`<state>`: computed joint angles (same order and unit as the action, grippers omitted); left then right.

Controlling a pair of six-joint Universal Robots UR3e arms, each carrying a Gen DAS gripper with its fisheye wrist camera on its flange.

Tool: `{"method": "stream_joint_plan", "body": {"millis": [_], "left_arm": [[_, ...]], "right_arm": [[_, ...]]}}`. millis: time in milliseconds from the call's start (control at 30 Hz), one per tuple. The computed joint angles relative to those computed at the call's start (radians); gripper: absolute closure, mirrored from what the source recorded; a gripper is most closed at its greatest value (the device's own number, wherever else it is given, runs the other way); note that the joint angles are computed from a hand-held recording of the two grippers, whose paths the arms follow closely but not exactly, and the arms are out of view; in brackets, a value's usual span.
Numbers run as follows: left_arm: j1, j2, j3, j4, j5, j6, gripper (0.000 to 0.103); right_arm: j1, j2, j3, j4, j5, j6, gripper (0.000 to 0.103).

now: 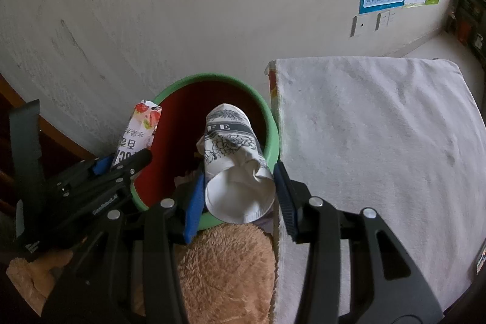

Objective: Collect trash
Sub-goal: 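Open both tools to drop the Pocky box and paper cup into the bin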

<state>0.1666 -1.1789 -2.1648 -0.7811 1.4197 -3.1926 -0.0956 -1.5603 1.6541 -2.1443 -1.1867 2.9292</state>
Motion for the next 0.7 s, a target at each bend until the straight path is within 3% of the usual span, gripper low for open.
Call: {"method": "stream_joint_plan", "body": {"millis": [300,367,467,700], "left_arm": [[0.013,-0.008,-0.012,0.006,0.013,0.016,0.066],[-0.001,-0.025,-0.003,0.01,0.034,0.011,0.061],[-0.017,-0.047,0.007,0.012,0.06,0.002,0.054],[-0.078,-0.011,0.028,0.026,0.077,-0.059,0.028]], "right_arm": [[0.03,0.03,-0.025,-0.017,-0.027,0.012,0.06],[0.038,0.041,-0.03,-0.021,-0.039,0.007,0.06],[0.04,0.045,-0.027,-0.029,-0.05,0.008,0.044],[-0.079,-0.096,0.107,-0.043,0.014,-0.006,0.031]]}}
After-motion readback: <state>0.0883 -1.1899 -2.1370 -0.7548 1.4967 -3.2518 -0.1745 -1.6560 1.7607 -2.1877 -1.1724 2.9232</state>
